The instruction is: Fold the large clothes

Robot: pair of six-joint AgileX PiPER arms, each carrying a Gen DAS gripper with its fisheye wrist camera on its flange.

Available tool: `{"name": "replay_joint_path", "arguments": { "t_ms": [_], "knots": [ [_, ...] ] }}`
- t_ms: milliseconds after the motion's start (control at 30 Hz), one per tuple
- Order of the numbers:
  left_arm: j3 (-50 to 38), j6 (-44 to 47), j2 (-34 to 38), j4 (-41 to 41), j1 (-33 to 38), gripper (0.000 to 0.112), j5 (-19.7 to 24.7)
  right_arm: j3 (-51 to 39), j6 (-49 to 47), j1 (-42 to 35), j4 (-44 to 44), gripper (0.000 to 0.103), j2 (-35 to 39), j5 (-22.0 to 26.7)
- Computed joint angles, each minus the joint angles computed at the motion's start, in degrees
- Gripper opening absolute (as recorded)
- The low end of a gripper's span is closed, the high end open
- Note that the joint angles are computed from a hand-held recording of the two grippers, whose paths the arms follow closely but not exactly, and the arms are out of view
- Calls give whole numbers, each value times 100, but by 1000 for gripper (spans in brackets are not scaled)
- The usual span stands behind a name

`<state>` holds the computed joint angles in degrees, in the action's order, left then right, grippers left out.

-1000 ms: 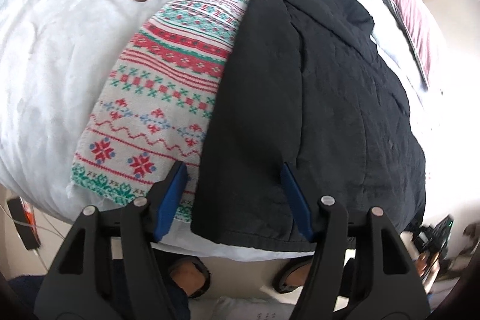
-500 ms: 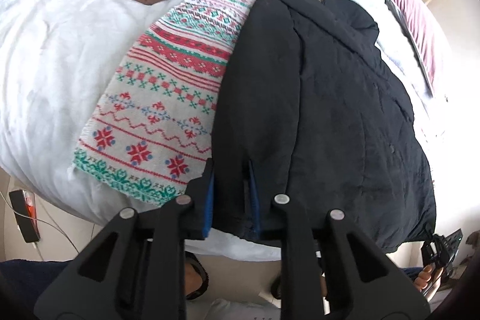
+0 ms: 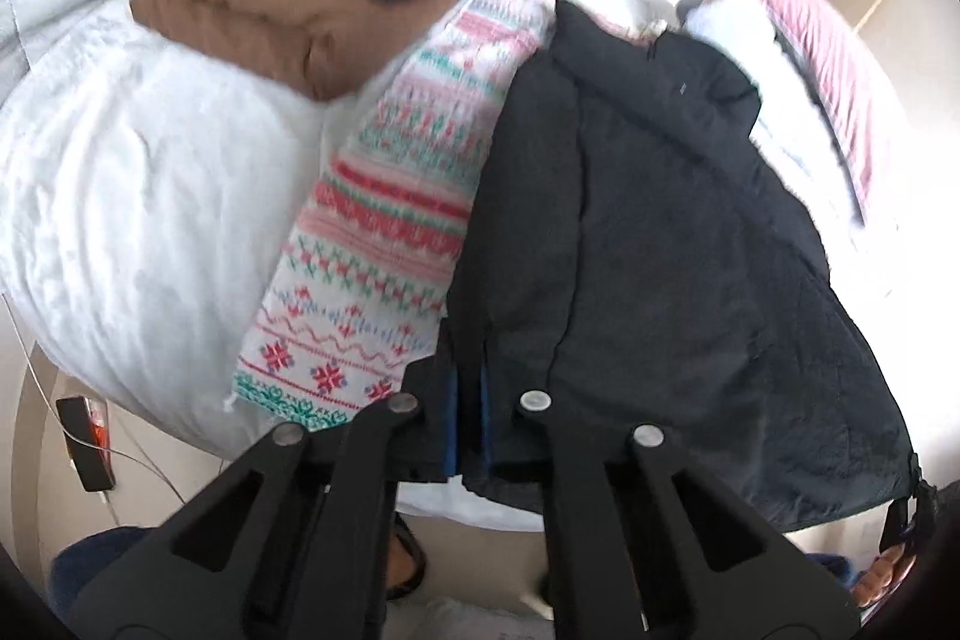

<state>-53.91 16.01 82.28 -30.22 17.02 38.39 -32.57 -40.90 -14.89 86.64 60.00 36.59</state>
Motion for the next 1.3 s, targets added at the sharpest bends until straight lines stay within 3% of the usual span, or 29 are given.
{"name": "replay_joint_path", "arguments": {
  "t_ms": [100,200,267,333,533,667,800,900,1067,1300],
  "knots": [
    [-86,-326,-433,495,-2,6,130,-242,409,402,-125,6,-368,-210],
    [22,161,-738,175,410,6,504,-253,638,332,-185,6,-525,-180],
    [166,624,-1005,-163,760,6,835,-193,656,-88,-168,6,-613,105],
    [295,982,-1325,-448,1030,6,1202,-73,646,-841,-76,6,-757,747],
    [830,1778,-2832,-1020,1739,6,2420,-92,979,-2362,-453,6,-1389,2014],
    [986,1353,-2773,-599,1230,6,2096,68,911,-2598,-556,6,-819,2194],
    [825,1615,-2581,-1188,1827,6,2582,259,593,-2842,-231,6,-772,2432],
    [420,1411,-2493,-1505,1842,6,2682,-24,566,-2818,-101,6,-615,2416],
    [-295,444,-1935,-1236,799,6,1792,-733,460,-1990,272,6,131,1557],
    [-1968,-1012,-181,-496,-390,6,983,-2025,89,-972,976,6,1740,640]
  ]
}}
